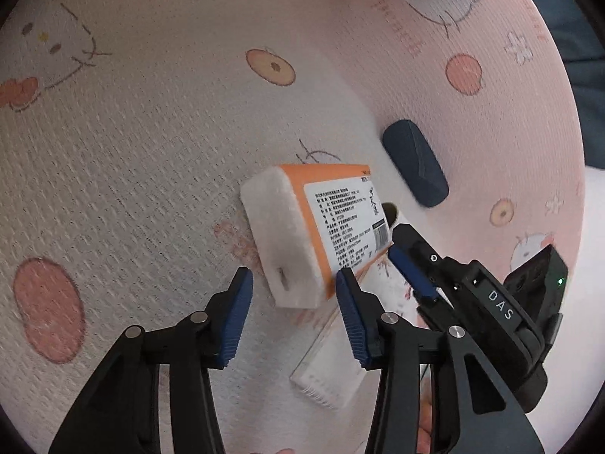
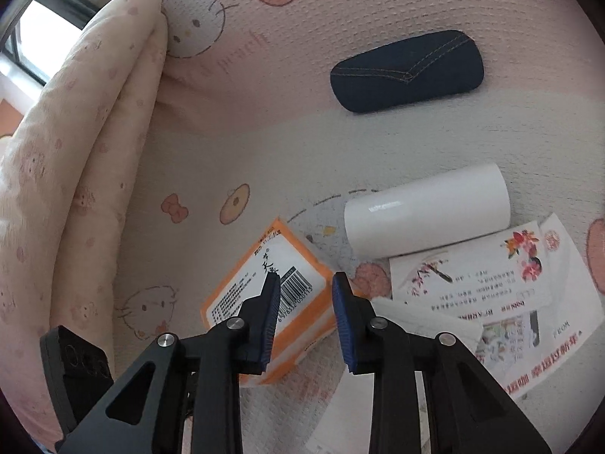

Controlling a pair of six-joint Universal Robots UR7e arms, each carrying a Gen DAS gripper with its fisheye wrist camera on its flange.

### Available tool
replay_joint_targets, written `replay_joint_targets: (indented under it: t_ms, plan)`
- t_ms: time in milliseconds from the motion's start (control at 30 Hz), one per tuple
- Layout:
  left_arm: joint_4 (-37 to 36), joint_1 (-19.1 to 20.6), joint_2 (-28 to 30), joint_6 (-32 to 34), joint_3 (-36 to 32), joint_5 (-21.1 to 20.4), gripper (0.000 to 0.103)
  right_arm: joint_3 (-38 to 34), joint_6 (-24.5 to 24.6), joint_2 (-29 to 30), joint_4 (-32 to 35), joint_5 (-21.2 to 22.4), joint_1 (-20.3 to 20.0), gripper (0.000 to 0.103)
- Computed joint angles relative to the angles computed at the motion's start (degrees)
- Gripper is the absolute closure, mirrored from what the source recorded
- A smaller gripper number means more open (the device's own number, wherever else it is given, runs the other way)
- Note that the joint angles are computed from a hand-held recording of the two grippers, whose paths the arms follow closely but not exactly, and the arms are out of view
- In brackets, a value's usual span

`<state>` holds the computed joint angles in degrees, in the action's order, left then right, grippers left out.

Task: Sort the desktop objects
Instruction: 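Close both grippers on the orange-and-white tissue pack, then lift the tissue pack off the bed with both grippers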

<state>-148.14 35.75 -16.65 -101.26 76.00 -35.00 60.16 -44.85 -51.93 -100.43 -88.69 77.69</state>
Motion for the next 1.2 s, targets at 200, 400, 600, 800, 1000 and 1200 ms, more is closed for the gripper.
replay_joint_targets:
  t_ms: [200, 400, 600, 800, 1000, 1200]
  plan:
    - [1.2, 0.8, 0.9, -1.0, -2.3, 1.0, 0.055, -1.4, -3.1, 1.3, -1.3, -1.6, 0.9, 0.065]
    - [3.4, 1.3, 1.6, -4.0, -3.6, 2.6, 0.061, -4.0, -6.1, 3.5, 1.2, -0.4, 0.9, 0.064]
    - [10.6, 1.2, 2.2, -6.6, -6.1, 4.1, 0.065, -4.9, -7.0, 4.1, 3.6, -0.5, 0.9, 0.064]
    - [8.8, 0.0, 1.3, -6.9, -3.8, 4.2, 0.067, -3.2, -7.9, 1.7, 3.8, -1.4, 0.4, 0.084]
    - [8.7, -2.9, 0.1, -3.8, -1.8, 4.8, 0.067, 2.7, -10.4, -5.8, 3.8, 0.4, -1.2, 0.084]
    - [6.2, -5.6, 1.8, 4.2, -3.1, 1.2, 0.067, 8.4, -12.5, -15.2, 5.0, 1.4, -5.8, 0.084]
